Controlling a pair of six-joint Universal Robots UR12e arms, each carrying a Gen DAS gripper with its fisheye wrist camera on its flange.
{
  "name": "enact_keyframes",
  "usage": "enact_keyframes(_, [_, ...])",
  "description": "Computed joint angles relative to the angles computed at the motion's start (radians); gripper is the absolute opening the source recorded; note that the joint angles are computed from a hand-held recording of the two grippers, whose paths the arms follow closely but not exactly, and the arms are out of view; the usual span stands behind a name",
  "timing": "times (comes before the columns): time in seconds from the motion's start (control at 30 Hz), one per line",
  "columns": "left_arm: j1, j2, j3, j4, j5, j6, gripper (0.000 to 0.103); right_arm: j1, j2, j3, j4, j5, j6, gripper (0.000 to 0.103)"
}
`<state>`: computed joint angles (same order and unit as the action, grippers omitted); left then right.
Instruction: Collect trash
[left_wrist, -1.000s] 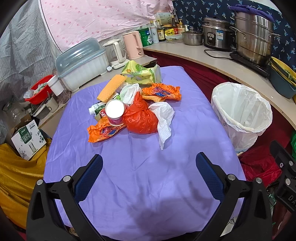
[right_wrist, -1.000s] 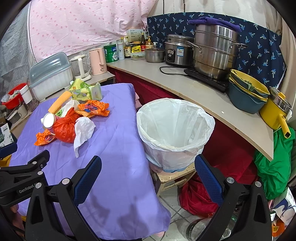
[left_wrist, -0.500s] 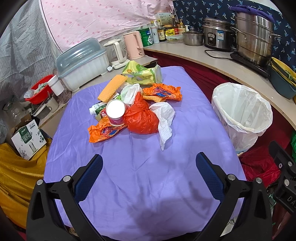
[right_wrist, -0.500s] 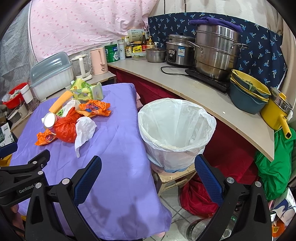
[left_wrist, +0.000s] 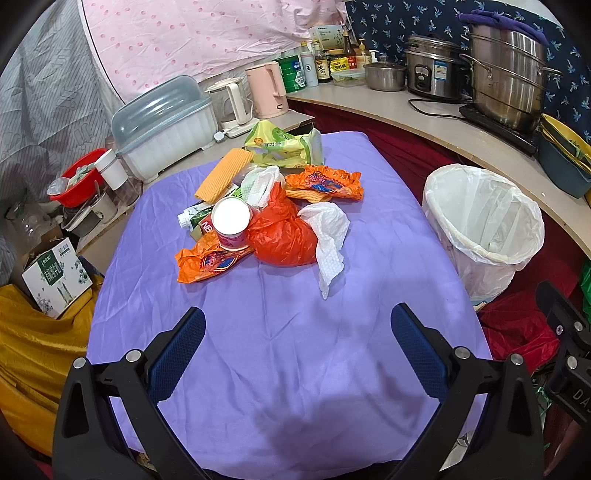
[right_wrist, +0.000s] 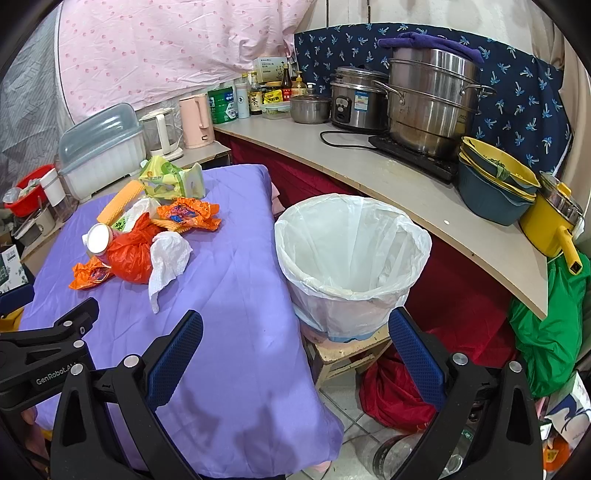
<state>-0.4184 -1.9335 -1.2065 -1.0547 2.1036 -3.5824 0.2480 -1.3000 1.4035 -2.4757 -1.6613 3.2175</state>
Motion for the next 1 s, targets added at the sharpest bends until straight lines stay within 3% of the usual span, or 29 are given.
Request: enact_keyframes(1.0, [0.016,0.02,-0.037,0.04,-0.037,0.005,0.096,0.005,0.002,-0.007,0.007,-0.012,-0.002,0.096])
